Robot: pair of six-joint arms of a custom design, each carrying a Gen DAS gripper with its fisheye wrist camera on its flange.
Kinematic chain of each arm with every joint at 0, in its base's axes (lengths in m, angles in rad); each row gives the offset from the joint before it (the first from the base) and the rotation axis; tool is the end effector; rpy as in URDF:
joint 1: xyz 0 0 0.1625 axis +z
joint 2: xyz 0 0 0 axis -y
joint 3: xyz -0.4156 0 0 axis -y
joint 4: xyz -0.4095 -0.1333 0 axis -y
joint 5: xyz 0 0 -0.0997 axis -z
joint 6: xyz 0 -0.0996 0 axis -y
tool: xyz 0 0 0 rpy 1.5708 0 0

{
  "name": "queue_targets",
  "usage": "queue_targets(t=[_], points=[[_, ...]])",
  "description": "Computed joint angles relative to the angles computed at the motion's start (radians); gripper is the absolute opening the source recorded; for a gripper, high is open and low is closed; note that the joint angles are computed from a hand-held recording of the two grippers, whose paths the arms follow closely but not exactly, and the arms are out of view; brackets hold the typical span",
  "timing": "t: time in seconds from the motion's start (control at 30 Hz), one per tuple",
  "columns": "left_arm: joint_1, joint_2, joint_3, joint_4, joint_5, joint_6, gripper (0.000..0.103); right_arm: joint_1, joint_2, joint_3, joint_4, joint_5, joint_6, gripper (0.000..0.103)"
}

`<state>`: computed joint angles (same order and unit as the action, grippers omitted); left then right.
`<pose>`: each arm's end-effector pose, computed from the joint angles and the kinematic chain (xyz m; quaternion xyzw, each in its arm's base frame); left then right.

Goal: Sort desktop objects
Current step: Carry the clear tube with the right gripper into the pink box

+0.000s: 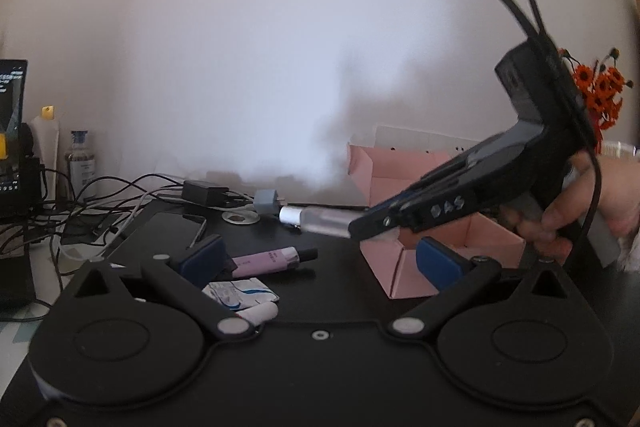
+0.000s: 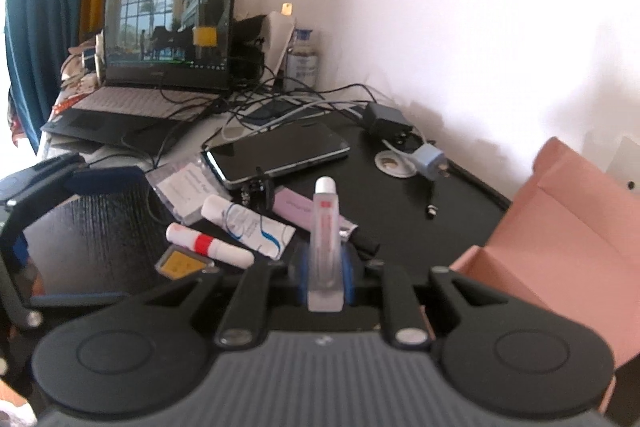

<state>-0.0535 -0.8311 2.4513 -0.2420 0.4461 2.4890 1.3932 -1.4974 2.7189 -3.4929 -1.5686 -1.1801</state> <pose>-0.1820 -0.2137 -0.0008 0.3479 0.7686 -0.5160 0.1485 0.0765 -0.3297 0.1803 0.4517 -0.8235 0.2677 0.2147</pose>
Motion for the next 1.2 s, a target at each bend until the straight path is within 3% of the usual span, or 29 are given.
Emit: queue_targets(t=[0.43, 0.63, 0.8, 1.2], points=[[-0.015, 0.034, -0.013, 0.019, -0.005, -0.004, 0.103, -0.138, -0.355, 0.048, 0.200, 0.108, -0.014, 0.016], [-0.015, 0.032, -0.009, 0.008, -0.002, 0.008, 0.103, -0.216, -0.469, 0.029, 0.288, 0.105, -0.016, 0.016], [-0.007, 0.027, -0.011, 0.008, 0.001, 0.014, 0.103, -0.239, -0.455, 0.008, 0.309, 0.057, -0.017, 0.016], [-0.022, 0.026, 0.001, -0.011, -0.005, 0.029, 0.103, -0.142, -0.244, -0.014, 0.059, -0.239, -0.024, 0.016]])
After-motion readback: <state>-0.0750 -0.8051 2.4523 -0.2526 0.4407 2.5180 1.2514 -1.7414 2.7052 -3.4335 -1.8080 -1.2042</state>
